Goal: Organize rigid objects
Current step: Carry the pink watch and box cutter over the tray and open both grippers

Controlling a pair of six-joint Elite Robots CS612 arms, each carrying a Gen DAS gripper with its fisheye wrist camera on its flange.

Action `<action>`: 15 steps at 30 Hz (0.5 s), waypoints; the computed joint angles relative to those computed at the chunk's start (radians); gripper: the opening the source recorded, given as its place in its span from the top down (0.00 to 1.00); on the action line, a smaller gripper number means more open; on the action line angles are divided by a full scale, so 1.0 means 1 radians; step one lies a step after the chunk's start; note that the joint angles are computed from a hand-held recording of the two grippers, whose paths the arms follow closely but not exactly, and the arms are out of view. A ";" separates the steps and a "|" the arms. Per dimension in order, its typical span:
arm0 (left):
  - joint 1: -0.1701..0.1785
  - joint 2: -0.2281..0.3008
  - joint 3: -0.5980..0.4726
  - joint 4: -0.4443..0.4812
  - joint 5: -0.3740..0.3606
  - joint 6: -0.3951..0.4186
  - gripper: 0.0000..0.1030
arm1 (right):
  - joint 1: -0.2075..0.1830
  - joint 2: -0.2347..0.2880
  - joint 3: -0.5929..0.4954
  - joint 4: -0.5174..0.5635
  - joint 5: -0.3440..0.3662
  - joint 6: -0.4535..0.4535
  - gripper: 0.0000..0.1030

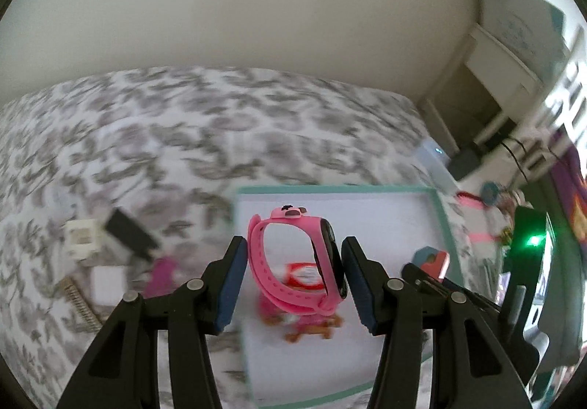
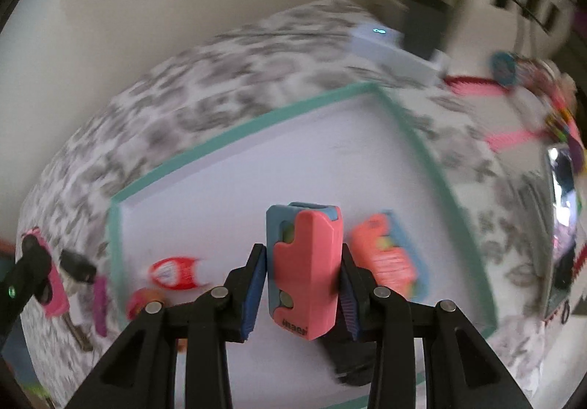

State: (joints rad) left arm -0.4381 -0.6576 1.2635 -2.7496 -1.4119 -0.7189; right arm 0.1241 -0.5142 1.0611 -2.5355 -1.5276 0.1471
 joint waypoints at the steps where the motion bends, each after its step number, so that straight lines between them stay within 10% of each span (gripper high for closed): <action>1: -0.003 0.009 -0.014 0.000 -0.011 0.007 0.47 | -0.003 -0.003 0.003 -0.004 -0.003 0.004 0.62; 15: -0.005 0.070 -0.076 0.019 -0.108 -0.017 0.47 | -0.008 -0.002 0.009 -0.017 0.043 -0.032 0.62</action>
